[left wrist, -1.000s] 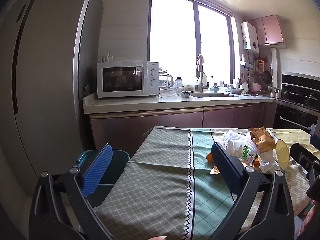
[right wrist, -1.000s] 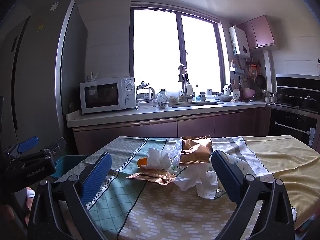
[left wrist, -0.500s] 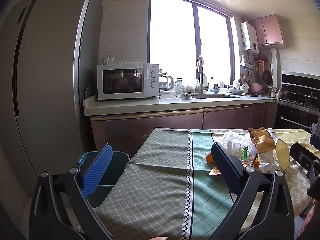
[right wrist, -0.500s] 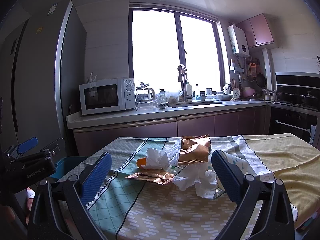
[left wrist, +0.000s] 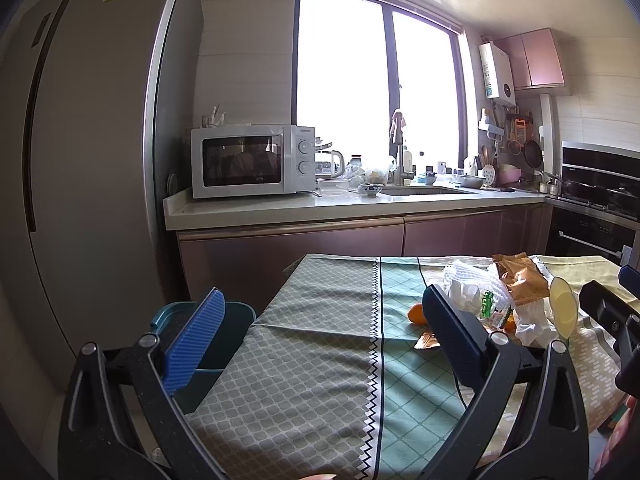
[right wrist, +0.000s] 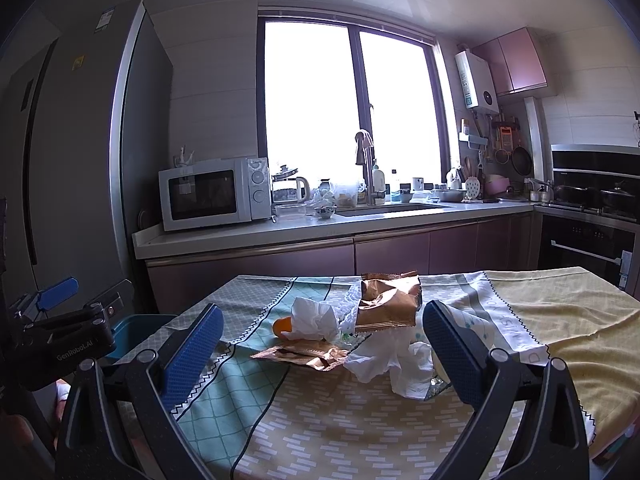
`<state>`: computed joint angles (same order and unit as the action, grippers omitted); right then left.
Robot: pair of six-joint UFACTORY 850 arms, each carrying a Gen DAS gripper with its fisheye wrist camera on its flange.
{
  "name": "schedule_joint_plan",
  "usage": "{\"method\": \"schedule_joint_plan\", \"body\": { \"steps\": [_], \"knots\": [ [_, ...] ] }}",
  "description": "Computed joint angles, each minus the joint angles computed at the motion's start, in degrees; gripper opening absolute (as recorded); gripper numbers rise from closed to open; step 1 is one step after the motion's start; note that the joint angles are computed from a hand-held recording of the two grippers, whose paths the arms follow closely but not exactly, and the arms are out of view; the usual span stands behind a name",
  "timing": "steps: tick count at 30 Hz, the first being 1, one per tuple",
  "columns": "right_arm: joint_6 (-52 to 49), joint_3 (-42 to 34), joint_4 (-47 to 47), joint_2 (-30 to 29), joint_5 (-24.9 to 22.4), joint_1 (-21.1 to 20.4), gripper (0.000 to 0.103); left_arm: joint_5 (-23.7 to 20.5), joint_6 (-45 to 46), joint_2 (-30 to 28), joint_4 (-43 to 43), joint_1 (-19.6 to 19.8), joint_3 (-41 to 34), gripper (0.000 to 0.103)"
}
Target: Collect trash
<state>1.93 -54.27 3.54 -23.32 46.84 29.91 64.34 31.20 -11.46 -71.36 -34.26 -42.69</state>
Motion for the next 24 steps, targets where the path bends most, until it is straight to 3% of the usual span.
{"method": "schedule_joint_plan", "body": {
  "steps": [24],
  "knots": [
    [0.57,-0.23,-0.73,0.2,-0.1,-0.2,0.097,0.0,-0.16,-0.36,0.11,-0.1,-0.31,0.097]
  ]
}}
